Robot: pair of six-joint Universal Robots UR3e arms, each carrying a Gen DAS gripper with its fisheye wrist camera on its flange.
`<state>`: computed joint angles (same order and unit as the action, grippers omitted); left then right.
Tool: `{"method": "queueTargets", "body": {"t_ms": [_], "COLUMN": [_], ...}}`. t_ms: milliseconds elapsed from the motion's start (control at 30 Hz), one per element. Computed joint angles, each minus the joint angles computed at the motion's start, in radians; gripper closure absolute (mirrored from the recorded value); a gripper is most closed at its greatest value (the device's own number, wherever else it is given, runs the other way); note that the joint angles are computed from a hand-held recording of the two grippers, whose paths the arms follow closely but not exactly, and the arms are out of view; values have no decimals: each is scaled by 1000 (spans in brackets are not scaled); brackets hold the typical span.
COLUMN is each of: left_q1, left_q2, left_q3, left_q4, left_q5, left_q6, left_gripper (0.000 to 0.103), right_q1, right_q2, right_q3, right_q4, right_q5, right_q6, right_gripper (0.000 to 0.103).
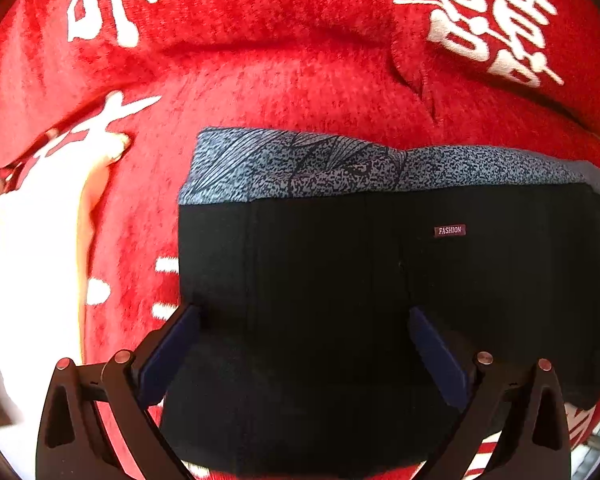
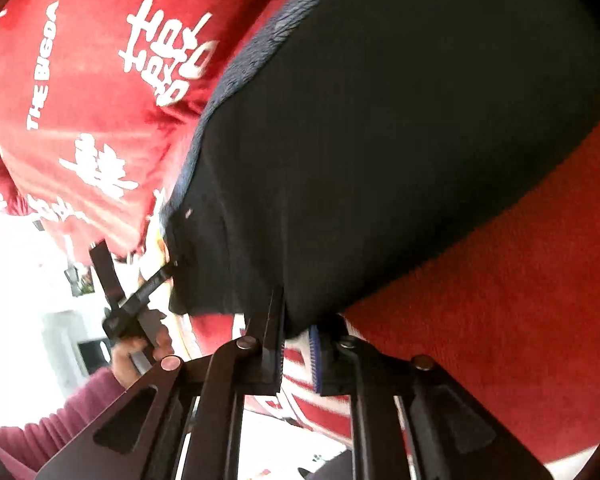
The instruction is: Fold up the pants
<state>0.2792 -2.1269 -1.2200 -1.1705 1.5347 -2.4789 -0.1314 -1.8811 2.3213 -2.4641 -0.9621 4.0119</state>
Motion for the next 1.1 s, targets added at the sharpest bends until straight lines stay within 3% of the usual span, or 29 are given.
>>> {"method": "queueTargets", "body": {"t_ms": [67, 100, 200, 333, 433, 500, 567, 667, 833, 967, 1100], "left_q1": [-33, -43, -99, -252, -352, -324, -290, -315, -423, -503, -489], "left_q2": [50, 78, 207, 257, 235, 308, 322, 280, 133, -18, 64], "left_q3": [-22, -40, -147, -227, -281, -417, -411, -283, -77, 72, -112], "left_q4": [-28, -41, -67, -68, -46, 48, -15, -117, -12, -35, 74], "left_q5": [21, 8, -63, -140, -84, -130, -153, -95, -45, 59, 41], "left_q6": [-25, -21, -5, -110, -174, -191, -174, -203, -293, -482, -608], "left_gripper": [0, 0, 0, 0, 0, 0, 0, 0, 0, 0, 0], "right_q1": [-16, -22, -43, -68, -145, -236, -309, -364, -365, -363, -415], "right_q2": [-51, -80, -139, -40, -12, -158, -251, -278, -88, 100, 160], "right_q3": [-83, -122, -254, -393, -337, -193, -160, -224, -350, -431, -423], "right_q4": [232, 326, 507, 549, 568, 523, 629, 793, 612, 473, 457], "right_q5": [-12, -35, -150, -290, -278, -195, -138, -116, -200, -245, -273], "right_q6": [-80, -112, -230, -352, -427, -483, -546, -600, -636, -641, -707], "right_gripper": [66, 62, 62, 62, 64, 64, 64, 63, 61, 61, 65]}}
